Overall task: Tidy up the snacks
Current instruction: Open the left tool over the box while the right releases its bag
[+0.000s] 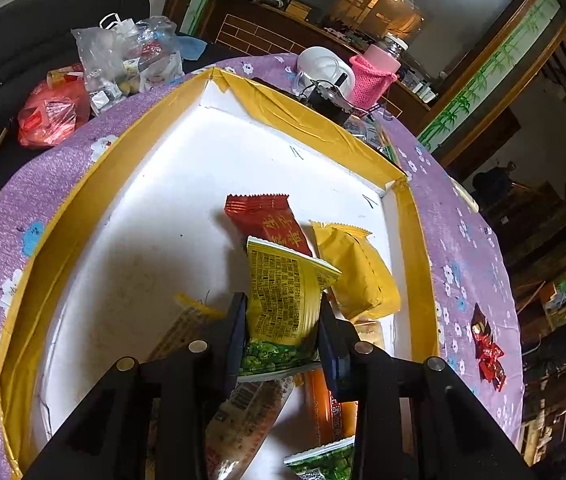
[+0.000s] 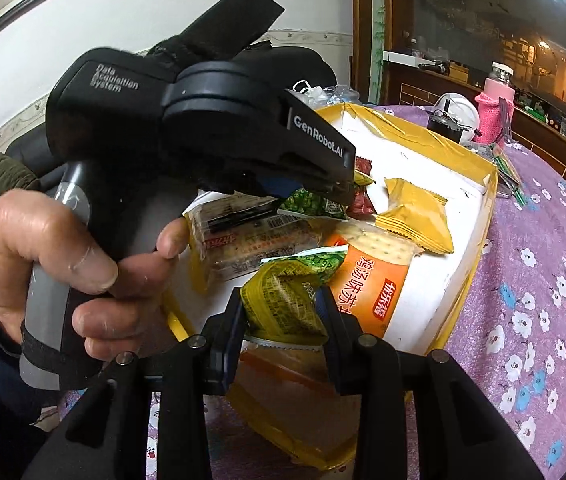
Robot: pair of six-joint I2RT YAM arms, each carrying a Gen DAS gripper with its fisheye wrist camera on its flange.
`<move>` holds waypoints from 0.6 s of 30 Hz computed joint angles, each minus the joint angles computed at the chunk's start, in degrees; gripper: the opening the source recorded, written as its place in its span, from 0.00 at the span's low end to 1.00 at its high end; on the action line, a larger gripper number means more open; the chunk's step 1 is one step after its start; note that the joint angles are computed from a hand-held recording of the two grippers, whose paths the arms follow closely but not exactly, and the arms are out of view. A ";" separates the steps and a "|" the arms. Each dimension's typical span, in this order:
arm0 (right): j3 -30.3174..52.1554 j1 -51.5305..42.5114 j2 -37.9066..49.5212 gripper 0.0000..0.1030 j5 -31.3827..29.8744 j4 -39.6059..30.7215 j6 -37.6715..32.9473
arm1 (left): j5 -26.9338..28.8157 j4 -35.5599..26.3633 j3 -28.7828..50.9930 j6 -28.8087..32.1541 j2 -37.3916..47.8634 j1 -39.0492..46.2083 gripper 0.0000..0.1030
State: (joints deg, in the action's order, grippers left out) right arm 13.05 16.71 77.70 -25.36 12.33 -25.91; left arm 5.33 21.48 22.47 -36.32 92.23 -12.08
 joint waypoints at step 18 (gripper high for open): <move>0.59 -4.14 -3.12 0.43 -4.33 -3.04 0.10 | 4.99 2.80 -4.09 -1.79 -4.96 3.33 0.64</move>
State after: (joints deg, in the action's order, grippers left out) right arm 13.64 12.57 74.58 -29.69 9.30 -25.81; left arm 10.32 24.27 18.39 -38.11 87.27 -8.75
